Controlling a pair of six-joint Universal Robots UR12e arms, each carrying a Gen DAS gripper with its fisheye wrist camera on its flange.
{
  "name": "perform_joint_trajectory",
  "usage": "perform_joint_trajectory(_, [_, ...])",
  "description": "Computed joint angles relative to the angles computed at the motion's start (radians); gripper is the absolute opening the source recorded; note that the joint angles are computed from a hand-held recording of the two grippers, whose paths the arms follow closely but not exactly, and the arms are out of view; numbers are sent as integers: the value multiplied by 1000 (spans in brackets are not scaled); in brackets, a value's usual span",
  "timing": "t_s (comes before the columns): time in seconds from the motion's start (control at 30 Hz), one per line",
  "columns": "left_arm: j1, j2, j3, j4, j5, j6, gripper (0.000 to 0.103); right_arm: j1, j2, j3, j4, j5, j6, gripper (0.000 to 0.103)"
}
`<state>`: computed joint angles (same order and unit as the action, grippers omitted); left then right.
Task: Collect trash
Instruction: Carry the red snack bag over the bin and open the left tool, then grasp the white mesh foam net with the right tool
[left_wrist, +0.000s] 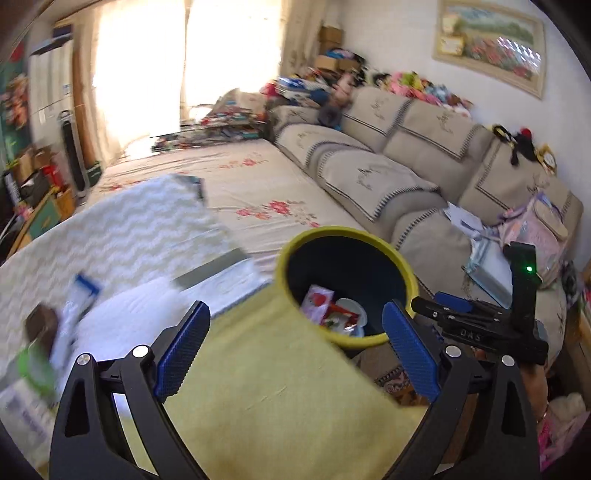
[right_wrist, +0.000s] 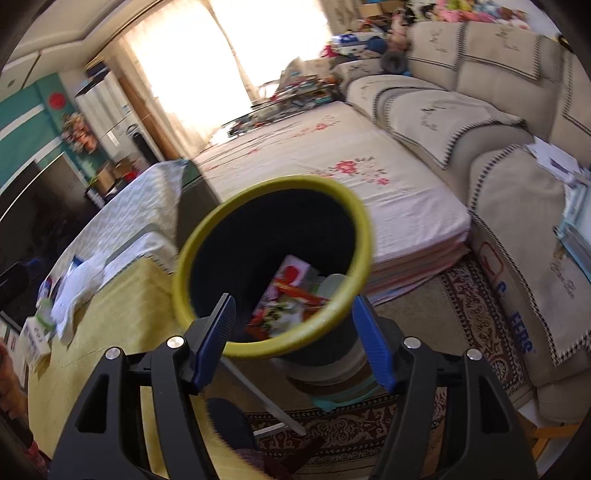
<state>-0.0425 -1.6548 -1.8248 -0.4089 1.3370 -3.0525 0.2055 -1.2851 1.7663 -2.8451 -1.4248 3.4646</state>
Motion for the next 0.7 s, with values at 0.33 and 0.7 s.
perform_joint_trajectory(0.33, [183,248,-251,111,200,-169,98,117,82,-171,105,146,-244,64])
perform_joint_trajectory(0.7, [332,365,-393,151,130,-161,98,256,181,-361,189,78,-466,64])
